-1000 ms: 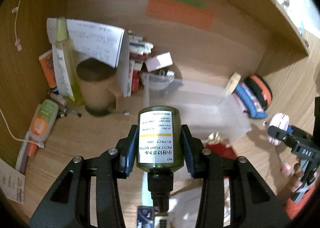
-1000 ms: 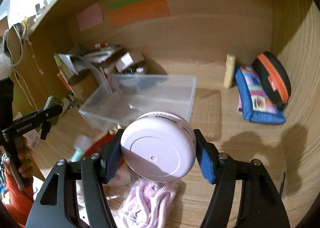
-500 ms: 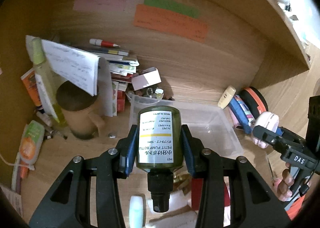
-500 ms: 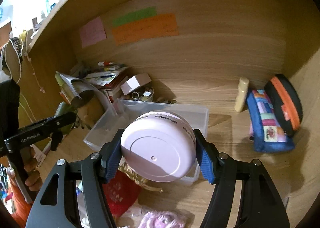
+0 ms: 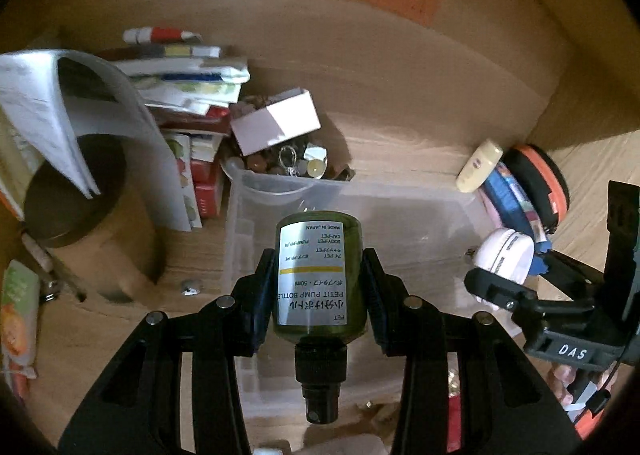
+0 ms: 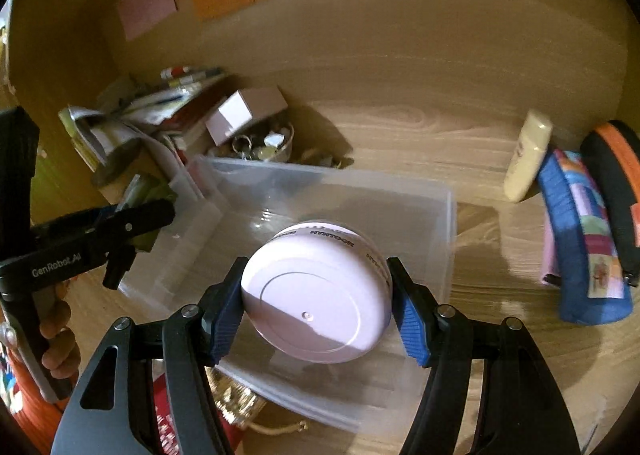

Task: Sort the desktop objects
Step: 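Lower the pink container and green bottle into the clear box, open both tools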

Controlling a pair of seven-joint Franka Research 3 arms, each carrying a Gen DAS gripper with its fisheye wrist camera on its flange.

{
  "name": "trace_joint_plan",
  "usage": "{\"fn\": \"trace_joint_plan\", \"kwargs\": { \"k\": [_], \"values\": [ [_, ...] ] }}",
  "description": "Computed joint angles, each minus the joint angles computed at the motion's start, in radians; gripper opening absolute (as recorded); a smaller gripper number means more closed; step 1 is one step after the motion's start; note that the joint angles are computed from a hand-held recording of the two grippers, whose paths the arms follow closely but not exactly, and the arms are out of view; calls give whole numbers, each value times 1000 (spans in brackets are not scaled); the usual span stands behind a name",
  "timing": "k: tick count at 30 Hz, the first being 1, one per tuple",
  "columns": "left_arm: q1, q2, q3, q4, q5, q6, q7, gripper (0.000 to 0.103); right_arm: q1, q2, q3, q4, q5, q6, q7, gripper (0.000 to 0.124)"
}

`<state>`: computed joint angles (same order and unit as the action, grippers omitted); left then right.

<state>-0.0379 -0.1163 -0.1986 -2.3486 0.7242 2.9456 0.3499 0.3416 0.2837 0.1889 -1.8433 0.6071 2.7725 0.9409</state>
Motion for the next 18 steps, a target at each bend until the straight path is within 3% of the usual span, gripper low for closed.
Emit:
{"fn": "trace_joint_plan", "kwargs": {
  "k": [10, 14, 18],
  "values": [
    [-41, 87, 20, 61, -74, -71, 133, 41, 44, 52, -32, 31, -126, -1, 95, 63],
    [-57, 104, 22, 90, -23, -122, 114, 41, 58, 55, -37, 22, -190, 20, 124, 63],
    [-71, 107, 23, 101, 38, -167, 87, 41, 111, 58, -87, 3, -320, 64, 211, 63]
  ]
}}
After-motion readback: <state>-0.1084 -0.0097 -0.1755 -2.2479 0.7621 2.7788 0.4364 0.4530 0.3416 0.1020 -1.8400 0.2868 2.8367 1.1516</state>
